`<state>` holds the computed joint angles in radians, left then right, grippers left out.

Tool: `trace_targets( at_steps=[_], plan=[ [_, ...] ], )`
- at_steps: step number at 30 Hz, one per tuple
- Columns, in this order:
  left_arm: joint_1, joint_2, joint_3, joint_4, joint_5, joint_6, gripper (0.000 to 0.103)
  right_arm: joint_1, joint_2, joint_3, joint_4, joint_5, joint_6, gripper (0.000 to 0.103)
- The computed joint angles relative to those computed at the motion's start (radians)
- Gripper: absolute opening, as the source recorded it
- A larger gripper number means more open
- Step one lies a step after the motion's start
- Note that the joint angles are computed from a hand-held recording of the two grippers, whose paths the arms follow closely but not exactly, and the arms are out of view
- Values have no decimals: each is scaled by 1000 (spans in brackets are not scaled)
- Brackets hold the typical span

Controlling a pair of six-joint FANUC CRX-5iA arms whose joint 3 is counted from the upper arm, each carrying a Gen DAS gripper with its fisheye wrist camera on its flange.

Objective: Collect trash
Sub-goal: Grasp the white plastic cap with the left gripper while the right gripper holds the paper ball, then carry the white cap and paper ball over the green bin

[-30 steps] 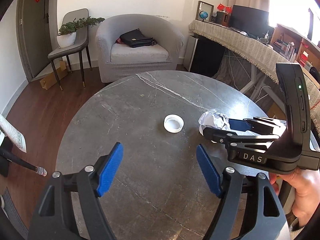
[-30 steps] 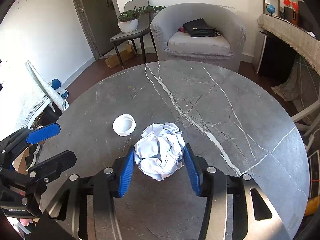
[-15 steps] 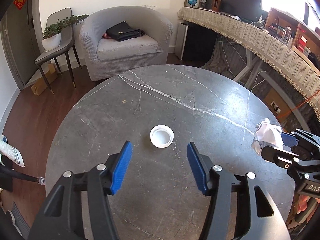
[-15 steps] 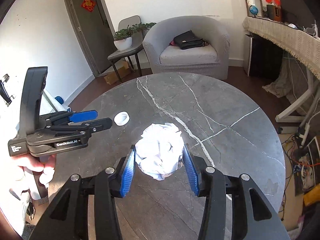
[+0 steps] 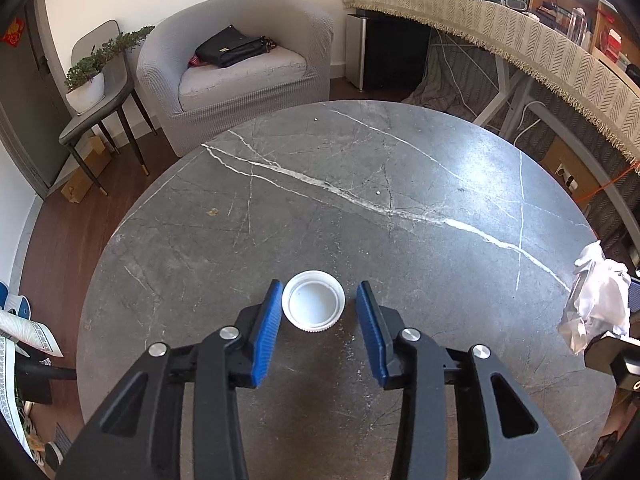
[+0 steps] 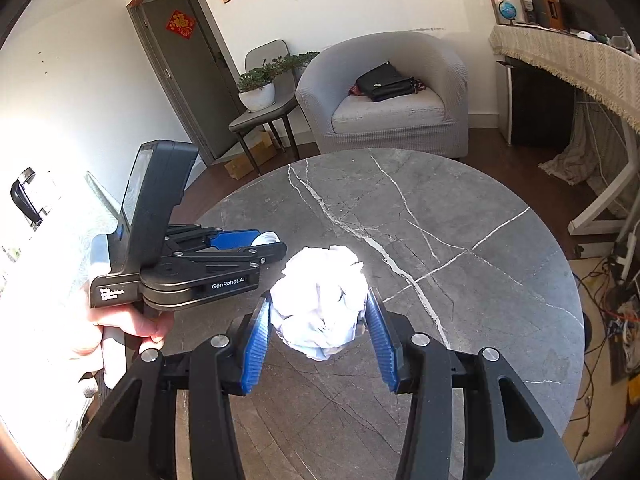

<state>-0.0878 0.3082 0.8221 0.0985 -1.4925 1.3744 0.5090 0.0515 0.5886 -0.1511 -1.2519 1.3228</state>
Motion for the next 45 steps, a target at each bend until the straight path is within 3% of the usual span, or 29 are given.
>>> trace_targets(
  at_steps=[1, 10, 23, 32, 45],
  plan=[
    [3, 1, -1, 8, 2, 7, 33, 1, -1, -1, 2, -1, 1, 47],
    [6, -66, -88, 20, 35, 35, 33, 17, 4, 18, 8, -33, -10, 47],
    [77, -275, -308, 69, 77, 31, 33, 100, 18, 65, 45, -67, -7, 47],
    [194, -406, -450, 116, 94, 12, 33, 185, 64, 135, 87, -116, 19, 47],
    [435, -546, -604, 222, 90, -78, 33, 313, 146, 255, 94, -175, 62, 47]
  ],
)
